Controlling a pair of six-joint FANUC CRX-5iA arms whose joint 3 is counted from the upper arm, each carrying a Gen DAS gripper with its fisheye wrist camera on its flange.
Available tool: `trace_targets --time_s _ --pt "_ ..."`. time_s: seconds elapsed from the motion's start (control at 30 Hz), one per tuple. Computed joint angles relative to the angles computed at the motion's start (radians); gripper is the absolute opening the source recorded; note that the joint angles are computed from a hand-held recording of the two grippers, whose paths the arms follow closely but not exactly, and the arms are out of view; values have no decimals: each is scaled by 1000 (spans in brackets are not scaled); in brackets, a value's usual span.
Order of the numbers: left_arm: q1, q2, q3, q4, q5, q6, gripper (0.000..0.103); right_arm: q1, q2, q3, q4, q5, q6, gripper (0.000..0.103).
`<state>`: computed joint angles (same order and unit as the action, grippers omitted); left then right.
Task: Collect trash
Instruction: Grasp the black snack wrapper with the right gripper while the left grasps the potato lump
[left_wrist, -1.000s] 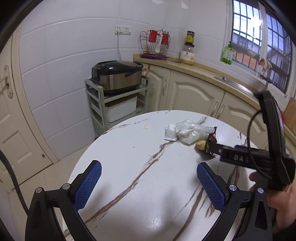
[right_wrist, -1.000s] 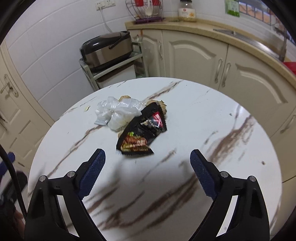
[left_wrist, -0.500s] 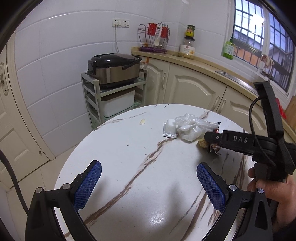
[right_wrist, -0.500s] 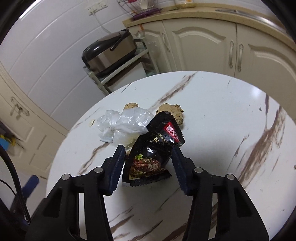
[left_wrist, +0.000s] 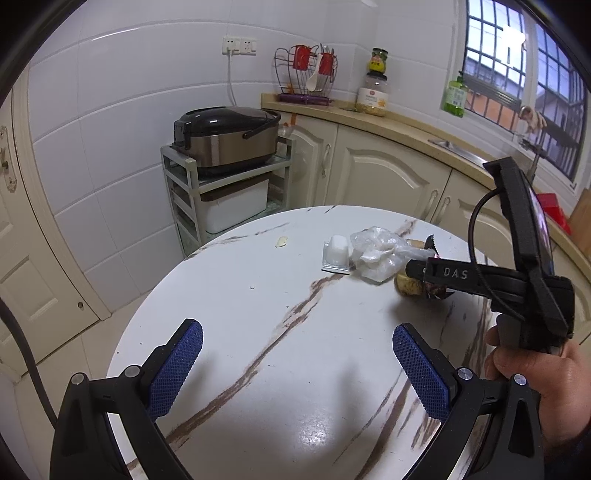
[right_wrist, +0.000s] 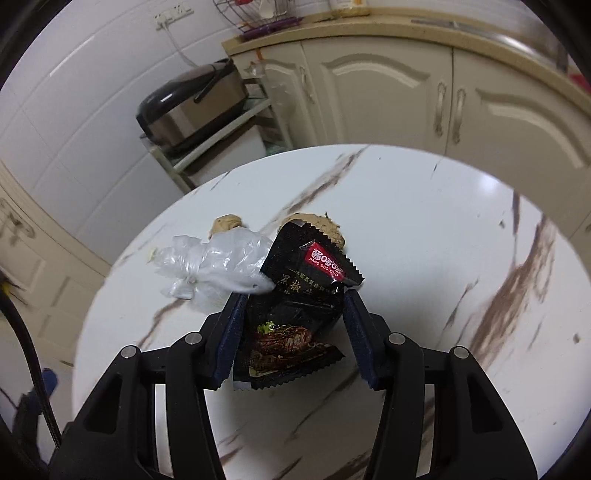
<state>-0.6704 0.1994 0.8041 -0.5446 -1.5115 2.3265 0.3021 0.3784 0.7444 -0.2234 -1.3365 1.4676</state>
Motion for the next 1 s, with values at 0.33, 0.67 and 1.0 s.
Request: trace_targets --time_s 0.33,0.67,1.0 --pt "8 38 32 38 35 -18 102 -43 -67 -85 -19 14 119 26" --pt "49 166 179 125 15 -91 102 -13 -66 -99 43 23 261 21" --pt "81 411 507 182 -128 -230 95 -97 -77 -92 -63 -8 323 25"
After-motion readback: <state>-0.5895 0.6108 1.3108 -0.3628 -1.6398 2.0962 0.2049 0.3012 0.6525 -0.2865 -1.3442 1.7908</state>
